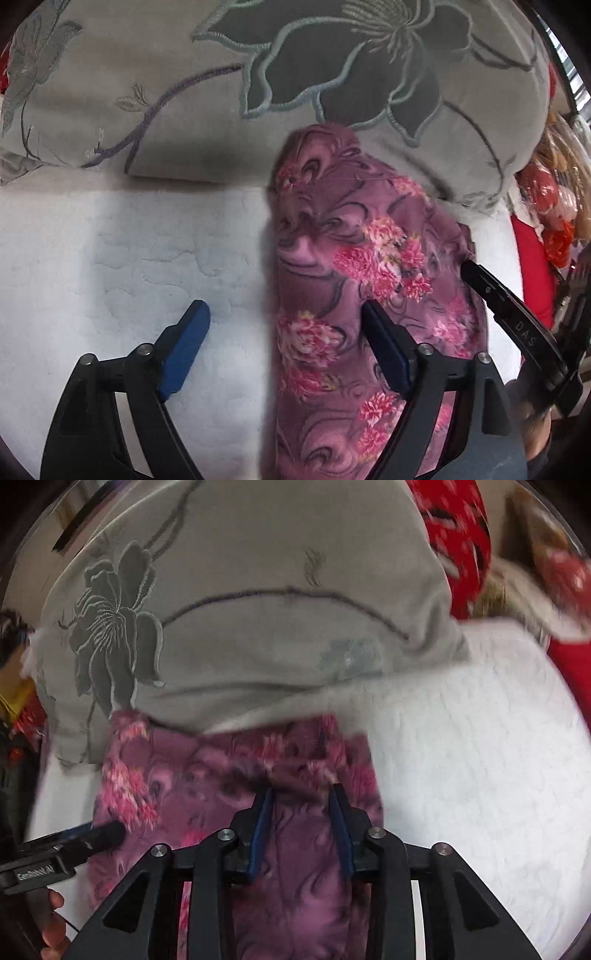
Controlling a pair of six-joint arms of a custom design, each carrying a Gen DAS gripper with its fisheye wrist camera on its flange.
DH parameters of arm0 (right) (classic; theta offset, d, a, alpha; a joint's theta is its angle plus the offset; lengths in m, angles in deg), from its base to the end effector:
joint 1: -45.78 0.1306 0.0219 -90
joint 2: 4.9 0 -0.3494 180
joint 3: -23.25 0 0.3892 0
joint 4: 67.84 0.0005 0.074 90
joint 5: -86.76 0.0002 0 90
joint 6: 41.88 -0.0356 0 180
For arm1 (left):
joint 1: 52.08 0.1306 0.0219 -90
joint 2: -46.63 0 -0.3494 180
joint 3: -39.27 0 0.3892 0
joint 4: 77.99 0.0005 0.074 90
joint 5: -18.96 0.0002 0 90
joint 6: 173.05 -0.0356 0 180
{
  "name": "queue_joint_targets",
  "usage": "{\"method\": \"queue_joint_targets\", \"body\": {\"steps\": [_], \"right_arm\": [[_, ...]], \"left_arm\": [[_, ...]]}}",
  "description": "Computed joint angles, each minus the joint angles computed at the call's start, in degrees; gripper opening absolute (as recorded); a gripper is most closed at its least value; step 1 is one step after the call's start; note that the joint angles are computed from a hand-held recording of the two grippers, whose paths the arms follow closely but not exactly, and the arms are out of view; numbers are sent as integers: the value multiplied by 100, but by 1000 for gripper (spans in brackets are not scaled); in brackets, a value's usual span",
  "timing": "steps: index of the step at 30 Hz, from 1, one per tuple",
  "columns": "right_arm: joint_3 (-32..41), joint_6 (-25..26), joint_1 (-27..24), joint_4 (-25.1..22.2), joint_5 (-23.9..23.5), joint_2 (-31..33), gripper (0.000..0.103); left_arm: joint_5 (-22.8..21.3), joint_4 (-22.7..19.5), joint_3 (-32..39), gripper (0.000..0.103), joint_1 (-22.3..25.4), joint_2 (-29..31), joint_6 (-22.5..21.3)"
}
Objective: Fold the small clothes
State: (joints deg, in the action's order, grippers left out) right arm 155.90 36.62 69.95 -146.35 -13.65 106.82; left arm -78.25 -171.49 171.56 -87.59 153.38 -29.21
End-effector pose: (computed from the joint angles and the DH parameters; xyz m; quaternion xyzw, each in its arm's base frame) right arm 0.5203 0.2400 0.5021 -0.1307 0.9477 0.1681 0.2380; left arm 0.4212 -0.2957 0.5316 -0.1679 0.9652 -0.0902 0.1791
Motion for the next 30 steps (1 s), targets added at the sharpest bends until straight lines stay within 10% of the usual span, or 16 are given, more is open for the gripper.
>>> {"method": "queue_joint_targets", "body": {"steps": [3,8,16,19,21,23,30], "right_arm": [[-121,-60,-186,-65,-278,-184,36],[-1554,-351,-931,297,-2137,-1124,59],[-2890,-965,-1232,1008,-3710,-1807,63],[-2538,-629,-977,733,-3231,-1624,63],[-2421,-750,-867,725,-2914,-1576,58],[-2345,-685,-755,710,-2581,-1580,31],[-2206,-354,-334,777,-1423,-1906,23]], "left_arm": [[276,445,-718,85,26,-648,186],[922,1549,-2246,85,-135,-1804,919],[1535,1952,-2286,85,-410,-1667,1139],[1565,2232,-2433,83,-350,-1732,1526],[1576,2267,-2450,62,-338,-1749,1767],[1587,2060,-2549,36,-305,-1891,1646],[1027,1751,-2078,24,-549,-1731,1646]]}}
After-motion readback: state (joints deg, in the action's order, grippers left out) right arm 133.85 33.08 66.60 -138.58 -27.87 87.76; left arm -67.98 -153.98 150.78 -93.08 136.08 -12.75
